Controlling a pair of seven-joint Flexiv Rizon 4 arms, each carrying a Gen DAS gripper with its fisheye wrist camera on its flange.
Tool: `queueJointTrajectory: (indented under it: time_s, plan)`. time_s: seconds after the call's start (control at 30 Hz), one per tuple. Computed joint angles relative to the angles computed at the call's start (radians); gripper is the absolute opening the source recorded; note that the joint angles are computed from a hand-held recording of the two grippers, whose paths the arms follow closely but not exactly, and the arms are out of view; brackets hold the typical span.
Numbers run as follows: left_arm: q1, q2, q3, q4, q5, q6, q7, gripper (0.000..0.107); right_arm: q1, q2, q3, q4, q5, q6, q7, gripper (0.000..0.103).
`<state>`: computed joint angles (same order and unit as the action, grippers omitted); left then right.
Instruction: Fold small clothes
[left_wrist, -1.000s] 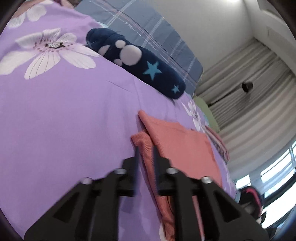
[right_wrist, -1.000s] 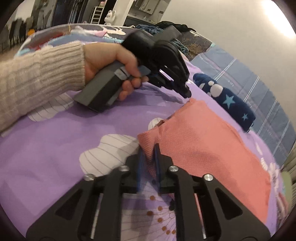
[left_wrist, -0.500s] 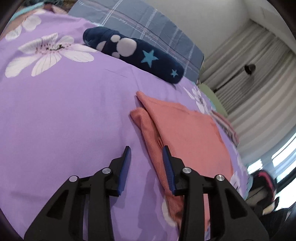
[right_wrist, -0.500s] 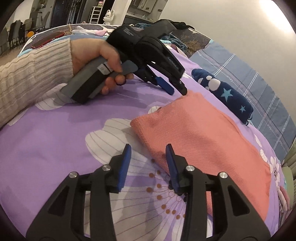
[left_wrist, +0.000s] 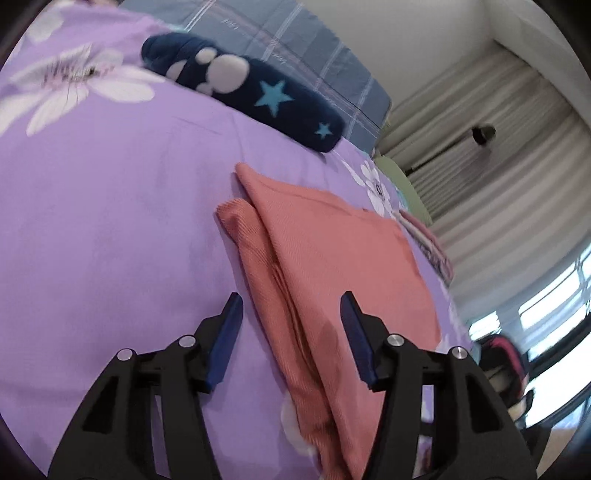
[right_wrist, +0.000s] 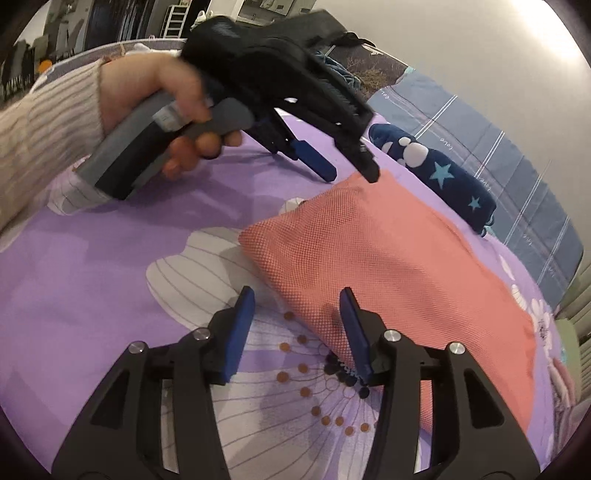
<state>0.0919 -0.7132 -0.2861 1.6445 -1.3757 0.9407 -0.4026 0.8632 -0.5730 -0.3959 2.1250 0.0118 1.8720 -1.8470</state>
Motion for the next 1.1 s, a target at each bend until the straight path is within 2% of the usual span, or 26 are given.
queueJointTrajectory:
  time_s: [0.1, 0.23, 0.3, 0.33, 0.37, 0.4, 0.47, 0.53, 0.6, 0.73, 0.93, 1.0, 1.07, 1.1]
  plan:
    - [-0.014, -0.05, -0.005, -0.077, 0.022, 0.026, -0.041, 0.055, 0.12, -0.049, -0.122, -0.012, 0.05, 0.0, 0.011, 0.05]
    - [-0.019, -0.108, -0.047, -0.156, 0.013, 0.091, -0.045, 0.053, 0.24, -0.127, -0.25, -0.039, 0.097, 0.003, 0.031, 0.05]
    - [-0.019, -0.121, -0.054, -0.169, 0.023, 0.111, -0.059, 0.034, 0.271, -0.169, -0.288, -0.062, 0.113, 0.007, 0.045, 0.048]
    - [-0.014, -0.128, -0.058, -0.171, 0.031, 0.109, -0.075, 0.017, 0.275, -0.185, -0.296, -0.074, 0.116, 0.005, 0.051, 0.039]
    - [0.009, -0.135, -0.078, -0.171, 0.015, 0.083, -0.079, 0.011, 0.271, -0.194, -0.296, -0.088, 0.111, -0.008, 0.056, 0.017]
    - [0.026, -0.136, -0.096, -0.167, -0.013, 0.065, -0.065, 0.011, 0.277, -0.206, -0.309, -0.1, 0.108, -0.028, 0.067, 0.008]
    - [0.028, -0.125, -0.104, -0.154, -0.054, 0.071, -0.024, 0.011, 0.273, -0.204, -0.311, -0.099, 0.097, -0.021, 0.086, 0.005]
    - [0.005, -0.122, -0.084, -0.157, -0.044, 0.095, -0.023, 0.011, 0.25, -0.17, -0.282, -0.085, 0.105, 0.022, 0.096, 0.005]
    - [-0.004, -0.125, -0.073, -0.163, -0.023, 0.101, -0.046, 0.012, 0.219, -0.143, -0.248, -0.086, 0.108, 0.018, 0.099, 0.005]
    - [-0.005, -0.127, -0.072, -0.165, -0.001, 0.106, -0.056, 0.013, 0.115, -0.093, -0.149, -0.116, 0.037, -0.1, 0.149, 0.005]
    - [-0.007, -0.133, -0.071, -0.17, 0.069, 0.118, -0.088, 0.019, 0.112, -0.083, -0.156, -0.102, -0.03, -0.095, 0.218, 0.008]
    - [-0.007, -0.134, -0.072, -0.172, 0.096, 0.119, -0.095, 0.023, 0.131, -0.086, -0.176, -0.095, -0.041, -0.091, 0.236, 0.016]
    - [-0.005, -0.134, -0.075, -0.175, 0.127, 0.109, -0.094, 0.031, 0.182, -0.106, -0.233, -0.084, -0.034, -0.083, 0.251, 0.035]
    - [-0.003, -0.134, -0.077, -0.176, 0.142, 0.103, -0.093, 0.033, 0.194, -0.119, -0.247, -0.083, -0.034, -0.082, 0.252, 0.035]
